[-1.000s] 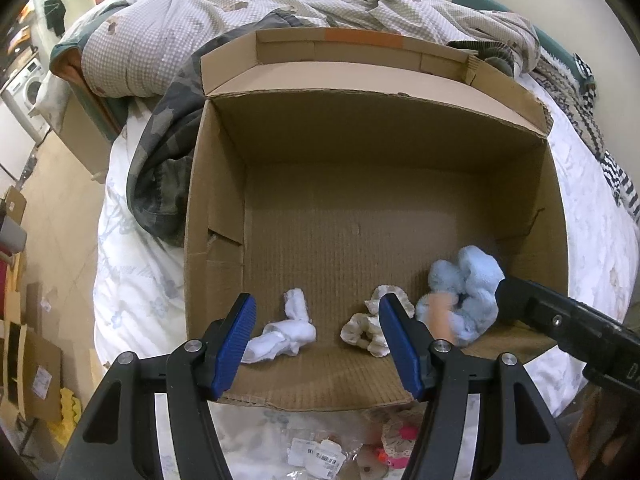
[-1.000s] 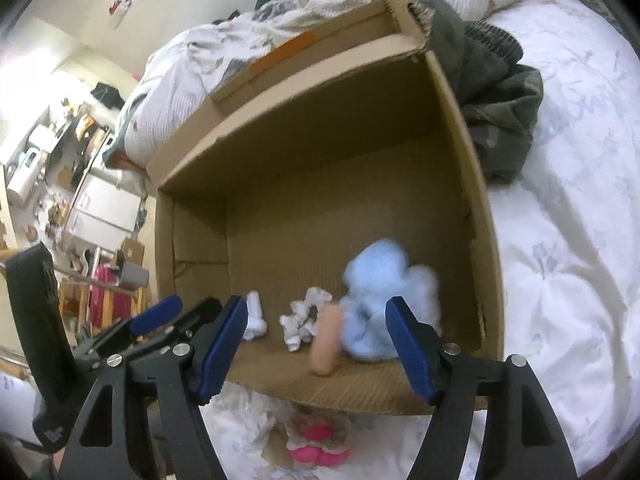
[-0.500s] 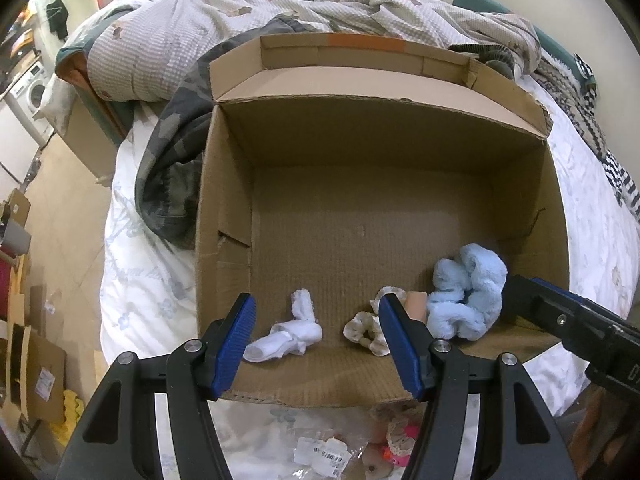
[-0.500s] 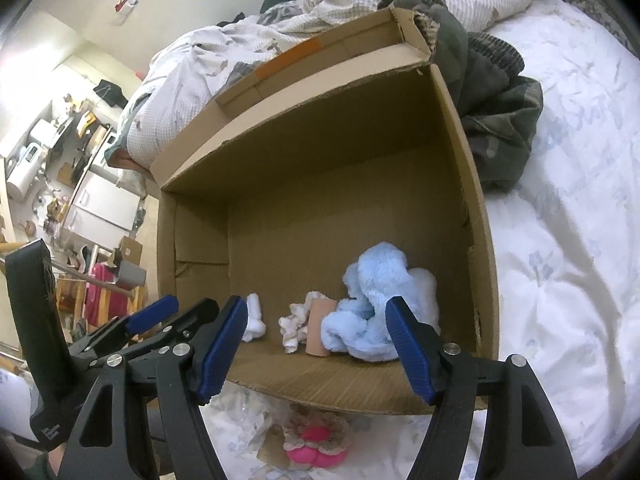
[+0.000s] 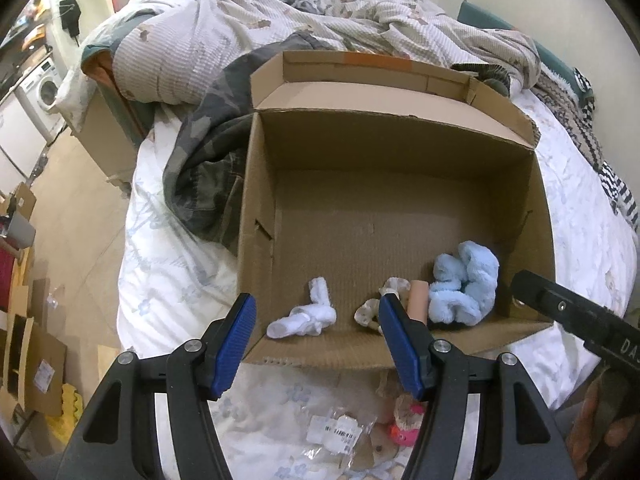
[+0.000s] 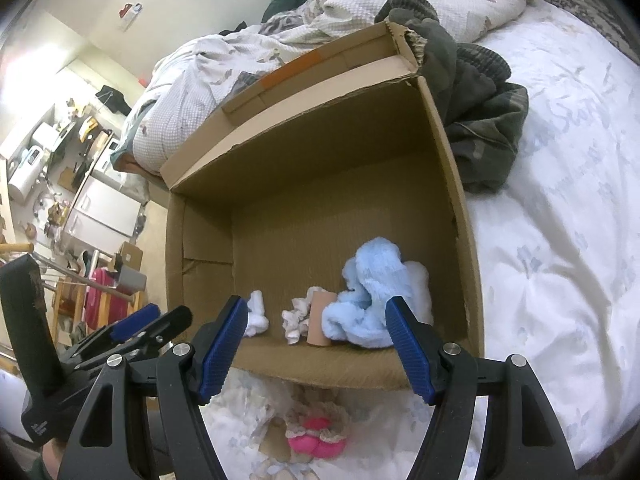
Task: Organize soft objects
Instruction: 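Withdraw both tools from the box toward the pink plush and plastic bag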
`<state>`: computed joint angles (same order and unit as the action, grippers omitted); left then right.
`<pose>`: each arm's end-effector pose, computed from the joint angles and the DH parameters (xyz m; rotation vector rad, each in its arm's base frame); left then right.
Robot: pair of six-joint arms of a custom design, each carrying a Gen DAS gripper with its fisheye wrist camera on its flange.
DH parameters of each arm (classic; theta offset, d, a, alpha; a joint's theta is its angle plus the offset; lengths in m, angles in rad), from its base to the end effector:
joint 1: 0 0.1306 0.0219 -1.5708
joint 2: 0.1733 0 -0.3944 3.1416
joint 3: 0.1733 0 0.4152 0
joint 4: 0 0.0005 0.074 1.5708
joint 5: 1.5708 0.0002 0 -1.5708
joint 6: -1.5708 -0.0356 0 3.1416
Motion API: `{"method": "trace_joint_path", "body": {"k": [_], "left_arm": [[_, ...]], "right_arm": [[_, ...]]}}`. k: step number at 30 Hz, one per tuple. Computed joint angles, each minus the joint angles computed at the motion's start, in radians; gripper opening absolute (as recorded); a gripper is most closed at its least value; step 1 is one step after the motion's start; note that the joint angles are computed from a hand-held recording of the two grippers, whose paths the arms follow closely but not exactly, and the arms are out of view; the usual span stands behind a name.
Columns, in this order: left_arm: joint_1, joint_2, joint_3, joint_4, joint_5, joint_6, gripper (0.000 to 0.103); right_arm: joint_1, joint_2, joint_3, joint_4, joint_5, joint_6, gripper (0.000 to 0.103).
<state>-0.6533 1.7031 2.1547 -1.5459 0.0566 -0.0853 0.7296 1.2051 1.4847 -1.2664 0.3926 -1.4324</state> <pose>0.4465 -0.3449 0.5905 0.9876 2.5004 -0.2560 0.3108 0.2590 0.5430 0.9993 2.2923 0.4286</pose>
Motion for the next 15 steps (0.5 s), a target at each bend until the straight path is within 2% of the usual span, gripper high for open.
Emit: {"method": "trace_joint_path", "body": {"k": [7,15], "left_arm": [[0.016,-0.043,-0.057,-0.006,0.008,0.01,0.061],[0.042,-0.092,-0.13,0.0,0.0,-0.018,0.061]], "right_arm": [[0.028,-0.008,0.005,-0.033,0.033,-0.042,0.076],[0.079,-0.013,-0.001,-0.06,0.04,-0.096,0.076]]}}
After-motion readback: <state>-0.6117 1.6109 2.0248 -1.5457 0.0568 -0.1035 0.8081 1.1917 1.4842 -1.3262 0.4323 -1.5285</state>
